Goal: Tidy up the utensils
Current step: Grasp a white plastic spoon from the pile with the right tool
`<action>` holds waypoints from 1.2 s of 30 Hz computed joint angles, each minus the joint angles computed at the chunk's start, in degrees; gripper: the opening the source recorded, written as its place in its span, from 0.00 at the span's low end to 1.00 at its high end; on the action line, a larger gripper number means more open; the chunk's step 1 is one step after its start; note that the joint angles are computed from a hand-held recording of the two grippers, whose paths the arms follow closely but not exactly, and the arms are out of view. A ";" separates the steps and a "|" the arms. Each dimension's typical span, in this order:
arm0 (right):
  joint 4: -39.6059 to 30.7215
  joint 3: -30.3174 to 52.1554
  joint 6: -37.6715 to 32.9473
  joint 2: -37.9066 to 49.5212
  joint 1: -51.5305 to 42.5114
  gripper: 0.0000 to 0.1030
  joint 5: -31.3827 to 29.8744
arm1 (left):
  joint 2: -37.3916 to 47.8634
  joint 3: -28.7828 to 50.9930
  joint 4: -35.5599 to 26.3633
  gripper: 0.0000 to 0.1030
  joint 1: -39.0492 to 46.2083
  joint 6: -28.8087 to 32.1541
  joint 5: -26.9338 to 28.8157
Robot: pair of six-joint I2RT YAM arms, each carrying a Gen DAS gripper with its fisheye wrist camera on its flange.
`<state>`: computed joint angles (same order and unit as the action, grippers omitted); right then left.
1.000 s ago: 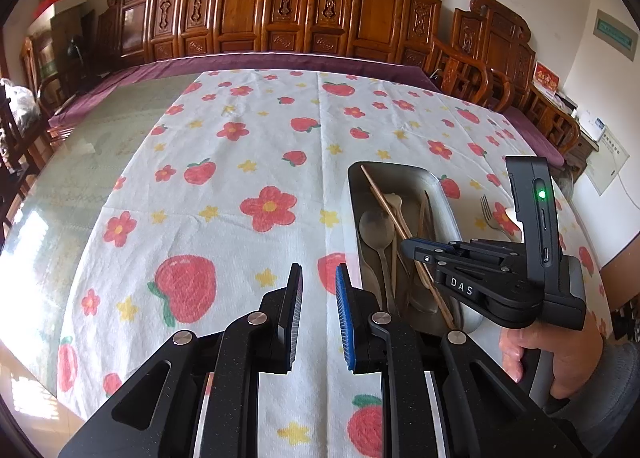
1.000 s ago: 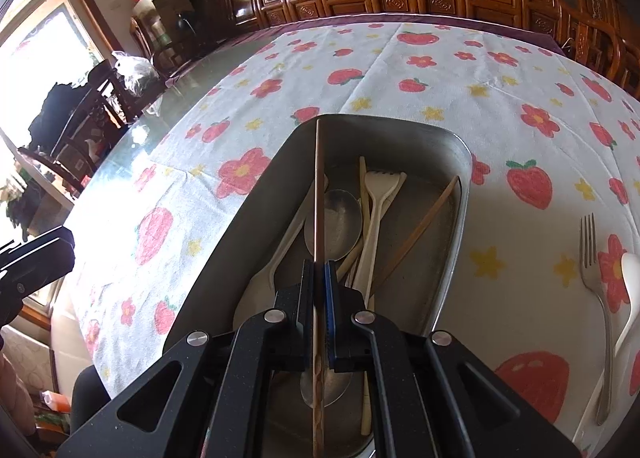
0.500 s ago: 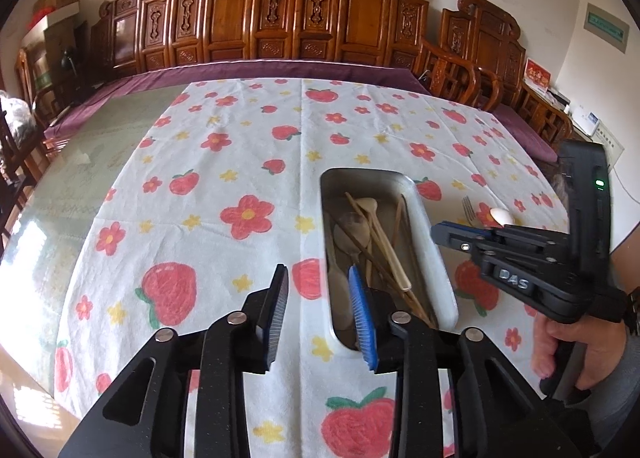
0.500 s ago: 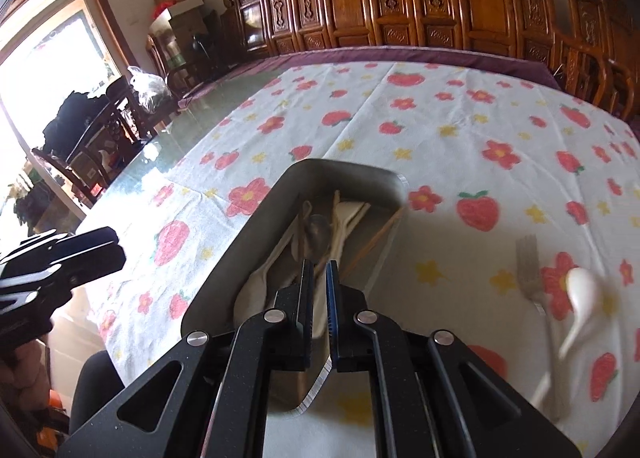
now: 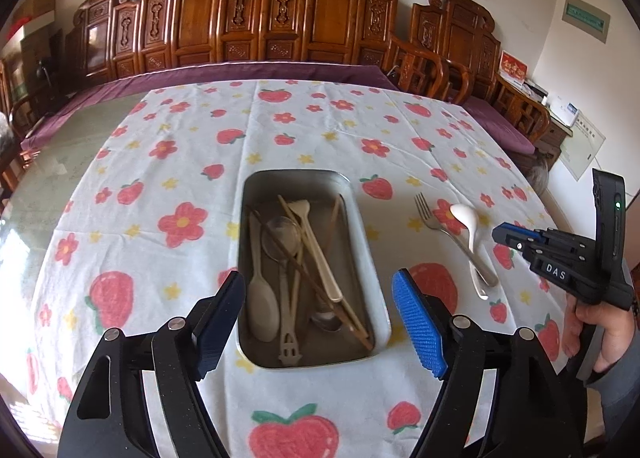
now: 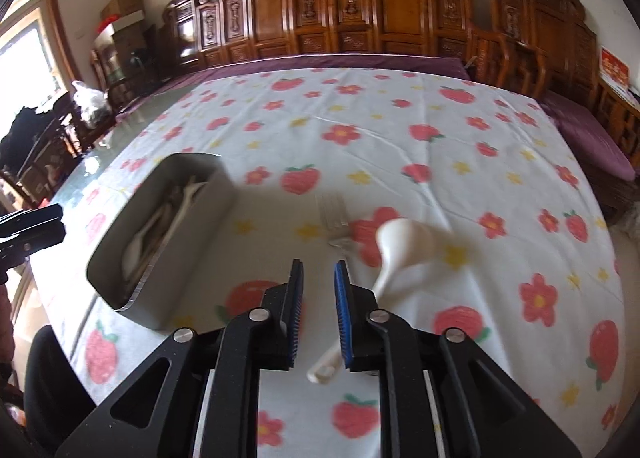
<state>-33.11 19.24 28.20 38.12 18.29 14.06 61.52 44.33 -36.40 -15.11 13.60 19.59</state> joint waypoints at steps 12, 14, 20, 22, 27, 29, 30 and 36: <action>13.84 -6.40 -9.28 10.80 -15.74 0.24 -9.18 | -1.76 -3.24 1.15 0.71 -7.87 -4.02 -3.83; 16.99 -6.56 -9.11 14.17 -16.11 0.24 -9.40 | -2.22 -3.42 0.96 0.71 -8.63 -4.17 -4.24; 25.37 -6.24 -9.97 24.32 -20.22 0.24 -12.54 | -2.56 -4.03 0.95 0.71 -9.95 -4.46 -5.11; 27.10 -6.37 -9.94 25.70 -21.19 0.24 -13.96 | -2.53 -4.23 0.96 0.71 -10.08 -4.48 -5.29; 27.73 -7.16 -8.48 24.93 -20.87 0.15 -15.03 | -2.67 -4.49 0.90 0.71 -9.95 -4.40 -5.28; 27.26 -7.78 -7.53 23.76 -20.59 0.12 -15.91 | -2.78 -4.56 0.97 0.71 -9.86 -4.30 -5.21; 26.84 -8.16 -6.82 22.78 -20.49 0.09 -17.04 | -2.64 -4.51 1.03 0.71 -9.97 -4.42 -5.27; 21.90 -9.05 -2.85 15.81 -16.46 0.04 -17.78 | -2.87 -4.57 0.89 0.71 -9.86 -4.31 -5.20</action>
